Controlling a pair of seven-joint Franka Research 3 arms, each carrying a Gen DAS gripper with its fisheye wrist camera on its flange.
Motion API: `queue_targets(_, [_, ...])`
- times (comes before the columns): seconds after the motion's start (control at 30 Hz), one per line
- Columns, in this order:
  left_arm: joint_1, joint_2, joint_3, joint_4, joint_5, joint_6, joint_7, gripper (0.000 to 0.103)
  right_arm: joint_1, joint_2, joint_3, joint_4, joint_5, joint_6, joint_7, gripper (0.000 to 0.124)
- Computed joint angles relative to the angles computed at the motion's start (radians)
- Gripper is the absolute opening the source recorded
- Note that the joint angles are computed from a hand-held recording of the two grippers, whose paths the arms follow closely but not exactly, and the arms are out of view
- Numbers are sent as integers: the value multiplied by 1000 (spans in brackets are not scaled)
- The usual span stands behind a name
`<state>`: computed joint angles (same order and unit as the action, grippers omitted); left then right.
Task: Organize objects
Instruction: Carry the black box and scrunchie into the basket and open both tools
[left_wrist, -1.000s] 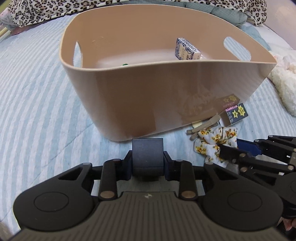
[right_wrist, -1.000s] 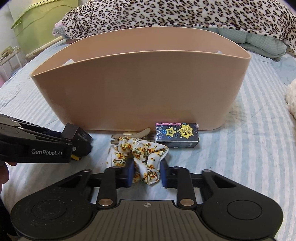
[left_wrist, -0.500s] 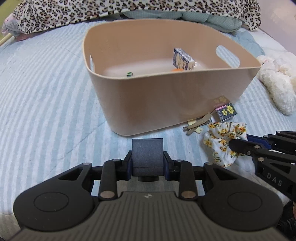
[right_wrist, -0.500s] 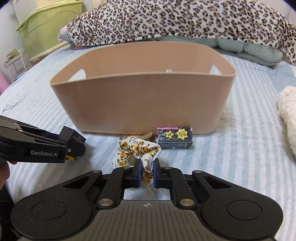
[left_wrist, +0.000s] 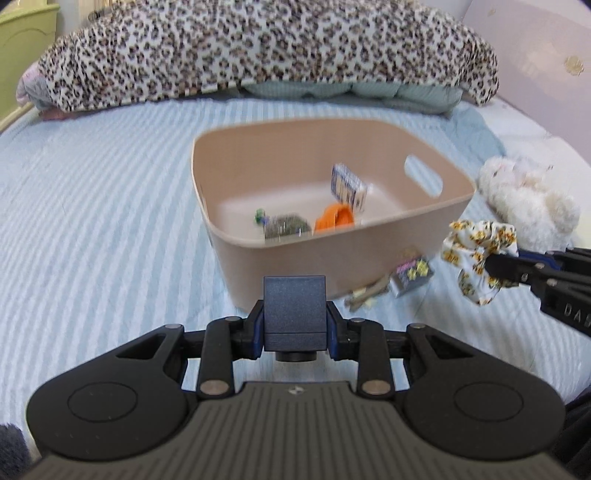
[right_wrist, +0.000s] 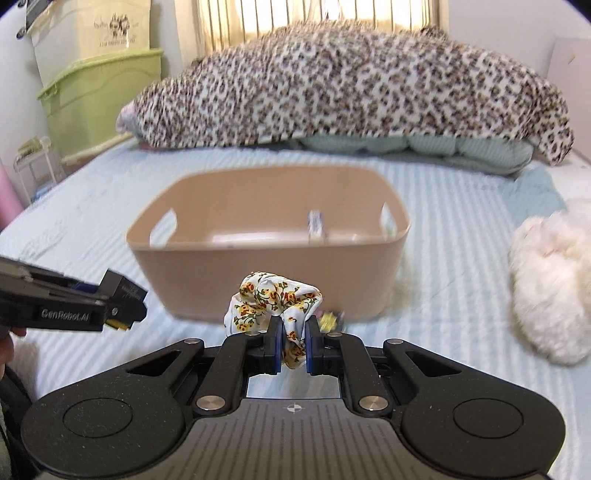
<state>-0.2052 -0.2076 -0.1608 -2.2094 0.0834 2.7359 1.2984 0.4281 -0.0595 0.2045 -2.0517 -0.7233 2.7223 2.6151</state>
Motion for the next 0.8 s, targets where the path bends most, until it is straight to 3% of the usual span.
queue_targets(0.43, [39, 96, -22, 158, 115, 46, -78, 33, -39, 53, -37, 149, -214, 21, 122, 11])
queue_targets(0.6, [52, 203, -27, 264, 207, 34, -143, 33, -16, 128, -79, 237, -212, 17, 89, 11])
queue_targets(0.8, [46, 340, -17, 391, 259, -33, -174, 33, 35, 248, -136, 357, -126, -23, -6, 11])
